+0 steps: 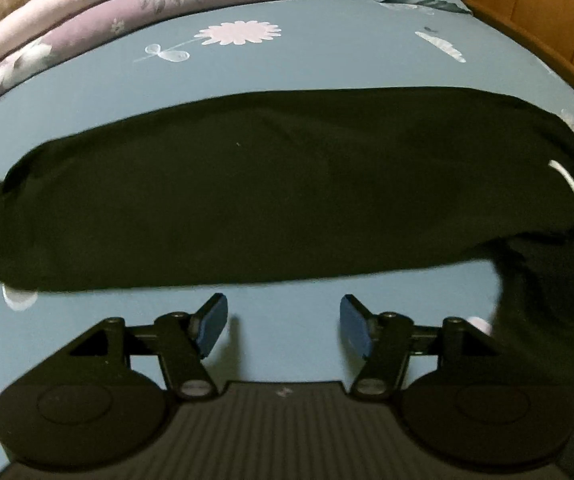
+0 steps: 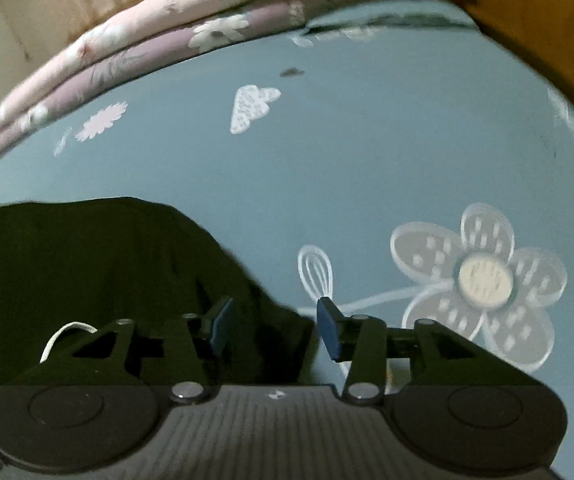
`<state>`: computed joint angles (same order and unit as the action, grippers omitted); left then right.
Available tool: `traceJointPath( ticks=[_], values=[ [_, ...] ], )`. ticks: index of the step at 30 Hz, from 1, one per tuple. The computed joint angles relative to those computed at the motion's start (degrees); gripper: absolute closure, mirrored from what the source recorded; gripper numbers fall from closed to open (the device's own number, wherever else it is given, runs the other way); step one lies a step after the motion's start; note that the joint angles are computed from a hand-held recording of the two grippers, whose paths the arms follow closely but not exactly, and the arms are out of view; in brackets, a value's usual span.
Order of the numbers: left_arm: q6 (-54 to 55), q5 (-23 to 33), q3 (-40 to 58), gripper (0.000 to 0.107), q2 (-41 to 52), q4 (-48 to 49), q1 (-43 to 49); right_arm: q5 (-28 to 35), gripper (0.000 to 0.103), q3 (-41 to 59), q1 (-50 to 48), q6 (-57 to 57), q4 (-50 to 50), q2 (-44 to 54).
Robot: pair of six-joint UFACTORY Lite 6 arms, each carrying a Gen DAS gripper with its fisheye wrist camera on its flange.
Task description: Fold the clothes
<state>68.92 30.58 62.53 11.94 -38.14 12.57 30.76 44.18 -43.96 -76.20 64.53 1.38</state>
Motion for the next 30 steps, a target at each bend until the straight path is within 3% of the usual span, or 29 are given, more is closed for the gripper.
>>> traceJointPath(
  ticks=[6,9,13,20,25,30],
  values=[
    [-6.5,2.9,-8.8,0.043,-14.1,3.5,-1.0,0.1,0.049,-5.1,0.5,-20.1,20.2,5.7],
    [-12.7,3.8,-12.5,0.043,-21.3,8.0,-2.6,-6.5,0.062,-7.1,5.8,-29.6,31.3,5.1],
    [-22.7,5.4,-16.1,0.043,-29.9,15.2,-6.1,-10.7,0.065,-5.8,7.3,-34.9,39.4,4.8],
    [-42.3,7.4,-24.1,0.043,-42.2,27.5,-17.8,-9.9,0.06,2.0,4.8,-22.4,27.5,11.5],
    [-56.6,10.3,-32.2,0.043,-54.5,33.0,-23.7,0.7,0.053,-3.5,-1.6,-20.7,23.6,3.1],
    [-64.8,15.3,-38.8,0.043,-66.2,36.0,-26.3,10.7,0.051,-7.1,-7.2,-15.1,9.2,-8.2]
  ],
)
